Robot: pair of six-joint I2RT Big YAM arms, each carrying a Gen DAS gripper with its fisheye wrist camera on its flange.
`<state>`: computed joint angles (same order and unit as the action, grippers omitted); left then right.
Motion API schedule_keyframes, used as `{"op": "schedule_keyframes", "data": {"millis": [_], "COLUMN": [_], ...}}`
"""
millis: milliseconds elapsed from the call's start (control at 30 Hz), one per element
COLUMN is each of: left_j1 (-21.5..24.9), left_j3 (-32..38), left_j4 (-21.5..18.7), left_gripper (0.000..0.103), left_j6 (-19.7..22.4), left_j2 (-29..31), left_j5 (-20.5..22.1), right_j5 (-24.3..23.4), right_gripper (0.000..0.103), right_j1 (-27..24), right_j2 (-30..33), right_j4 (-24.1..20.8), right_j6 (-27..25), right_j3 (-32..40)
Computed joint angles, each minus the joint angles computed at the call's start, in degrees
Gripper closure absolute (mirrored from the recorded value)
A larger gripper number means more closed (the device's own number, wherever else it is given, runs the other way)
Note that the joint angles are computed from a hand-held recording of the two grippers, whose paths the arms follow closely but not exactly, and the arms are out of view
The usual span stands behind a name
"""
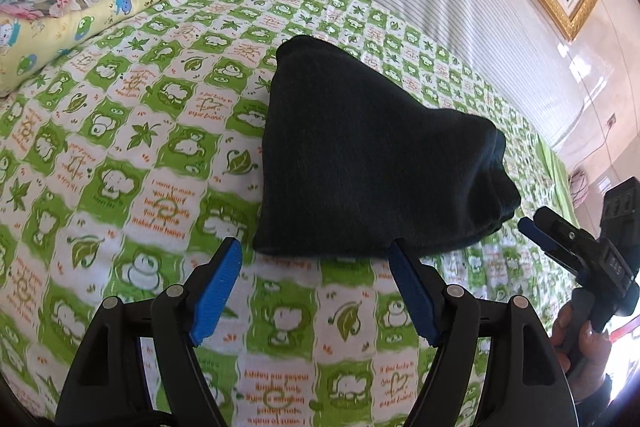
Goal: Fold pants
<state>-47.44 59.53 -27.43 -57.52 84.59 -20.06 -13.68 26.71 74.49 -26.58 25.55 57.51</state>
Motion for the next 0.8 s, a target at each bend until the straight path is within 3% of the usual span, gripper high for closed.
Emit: {"op": "schedule_keyframes", "data": {"millis": [100, 333, 800], "left_j1": [-0.7, -3.2, -8.0], "left_j3": [0.4, 3.6, 5.9], "left_j4": [-0.5, -5.7, -13.7], "left_gripper": [0.027, 0.027, 0.023], "left_j6": [0.1, 4.1, 7.1], "left_j2": [0.4, 2.1, 1.7], "left_j5": [0.1, -4.0, -12.0], "right_j5": [0.2, 2.3, 7.1], "right_gripper": [0.013, 0.012, 0.006], "right_j1": [1.1, 4.6, 9.1], "right_j2": [-0.8, -1.7, -4.4], "right_j4": [-0.7, -2.7, -4.4], "right_j6": [-0.3, -4.9, -11.3], "right_j3": [-0.7, -1.6, -1.9]}}
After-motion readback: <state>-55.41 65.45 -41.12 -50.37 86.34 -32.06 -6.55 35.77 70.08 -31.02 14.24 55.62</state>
